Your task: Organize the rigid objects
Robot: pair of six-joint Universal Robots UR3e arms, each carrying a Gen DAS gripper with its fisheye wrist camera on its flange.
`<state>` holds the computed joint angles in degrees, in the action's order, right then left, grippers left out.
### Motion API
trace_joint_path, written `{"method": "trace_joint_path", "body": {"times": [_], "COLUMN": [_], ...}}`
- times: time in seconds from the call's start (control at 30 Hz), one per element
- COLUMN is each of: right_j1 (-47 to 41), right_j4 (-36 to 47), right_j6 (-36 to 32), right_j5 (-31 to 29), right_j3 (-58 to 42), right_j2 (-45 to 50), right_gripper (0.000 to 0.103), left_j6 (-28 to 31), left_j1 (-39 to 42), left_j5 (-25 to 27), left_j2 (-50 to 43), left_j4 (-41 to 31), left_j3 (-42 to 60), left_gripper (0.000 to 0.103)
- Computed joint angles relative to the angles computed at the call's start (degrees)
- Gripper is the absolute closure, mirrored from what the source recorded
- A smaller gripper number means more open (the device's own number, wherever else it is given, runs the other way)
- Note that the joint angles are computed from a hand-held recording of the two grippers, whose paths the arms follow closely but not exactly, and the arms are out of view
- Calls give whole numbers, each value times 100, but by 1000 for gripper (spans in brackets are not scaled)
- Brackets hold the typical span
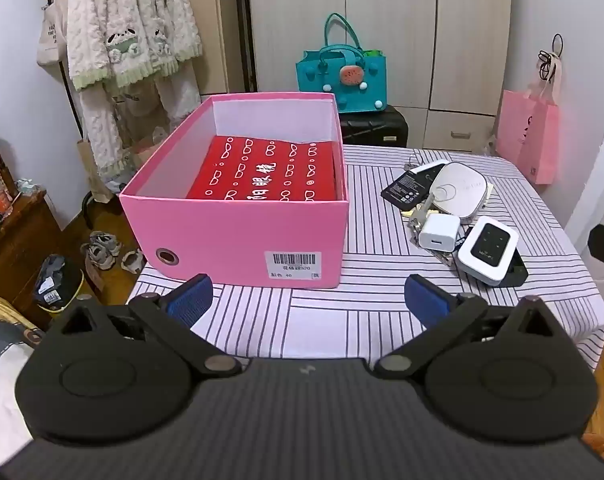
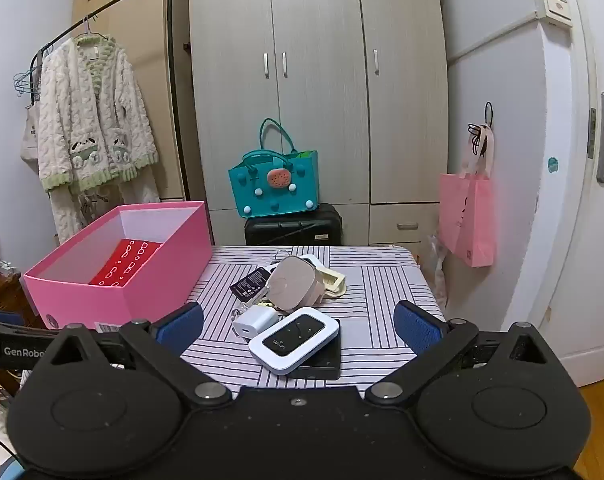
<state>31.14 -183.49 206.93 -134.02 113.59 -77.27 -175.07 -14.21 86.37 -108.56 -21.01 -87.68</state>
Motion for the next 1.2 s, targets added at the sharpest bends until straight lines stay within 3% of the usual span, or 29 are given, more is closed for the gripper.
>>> {"method": "trace_joint_path", "body": {"times": [0.17,0.2,0.3,0.5,1.2], "right_j1": [-19,-28,-51,-149,-325], "right_j4": [-59,-50,-41,-151,-300], "right_j6": [-9,-5,32,41,73], "right_j5": [4,14,31,165,311], "right_j3": [36,41,49,260,460], "right_j2": [3,-3,-5,-127,-111], "right_gripper": [1,1,1,1,1], "left_j6": [-23,-86,-83,82,69], "left_j1": [-101,4,33,-142,-205], "left_j5": [130,-138,-248,9,144], "left_j2": [18,-34,-58,-30,-121], "left_j4": [156,-175,-233,41,218], "left_j3": [-71,104,127,-76,-93], "left_gripper": [0,0,0,0,0]}}
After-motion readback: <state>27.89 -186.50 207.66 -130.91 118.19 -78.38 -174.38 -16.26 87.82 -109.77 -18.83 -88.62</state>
